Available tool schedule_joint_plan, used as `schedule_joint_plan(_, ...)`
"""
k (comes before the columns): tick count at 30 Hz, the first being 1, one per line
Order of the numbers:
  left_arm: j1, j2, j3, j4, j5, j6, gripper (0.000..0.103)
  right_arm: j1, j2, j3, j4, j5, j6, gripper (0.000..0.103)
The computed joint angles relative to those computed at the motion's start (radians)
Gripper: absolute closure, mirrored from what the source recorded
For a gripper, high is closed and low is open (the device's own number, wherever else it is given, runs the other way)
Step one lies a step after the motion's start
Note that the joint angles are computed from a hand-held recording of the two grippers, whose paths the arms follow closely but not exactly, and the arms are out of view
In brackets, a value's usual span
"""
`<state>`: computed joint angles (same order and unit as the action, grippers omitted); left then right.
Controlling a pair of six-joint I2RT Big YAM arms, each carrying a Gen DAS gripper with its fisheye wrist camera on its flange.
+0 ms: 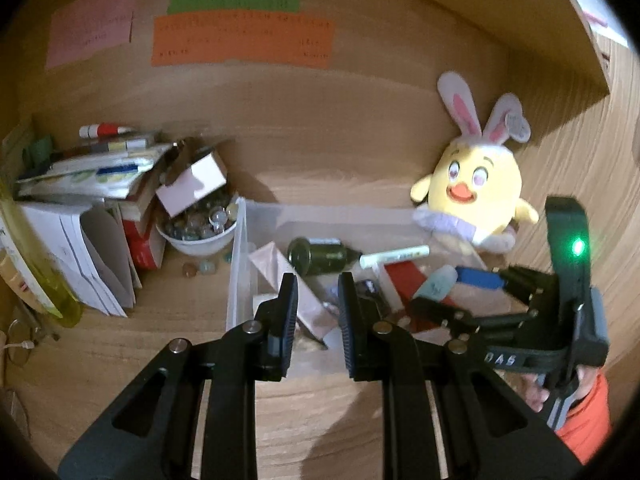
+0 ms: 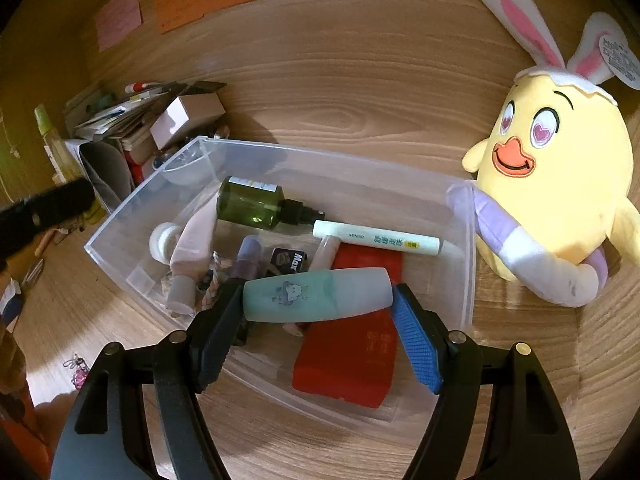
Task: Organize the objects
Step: 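Open both grippers to drop the mint and pink tubes into the bin, then move the right gripper to the brown bead while left gripper approaches the pink keychain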
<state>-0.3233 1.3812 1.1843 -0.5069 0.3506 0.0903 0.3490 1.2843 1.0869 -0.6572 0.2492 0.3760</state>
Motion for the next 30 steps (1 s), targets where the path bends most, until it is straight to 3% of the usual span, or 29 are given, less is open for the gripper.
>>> schedule_joint_plan(4,0.000,-0.008,-0.022,0.003,-0.021,0.023,0.067,0.002,0.002,0.010,-0.017,0.001,0.003,0.018)
schedule_joint_plan(7,0.002,-0.022,-0.044,0.013,-0.035,0.041,0.055,0.006,-0.002,0.012,-0.024,-0.001,0.004,0.018)
schedule_joint_plan(15,0.013,-0.077,-0.107,0.036,-0.067,0.084,0.028,0.066,-0.031,0.014,-0.042,0.089,-0.013,0.018)
schedule_joint_plan(30,0.081,-0.165,-0.191,0.013,-0.042,0.138,0.009,0.188,-0.104,-0.021,-0.033,0.136,0.006,0.014)
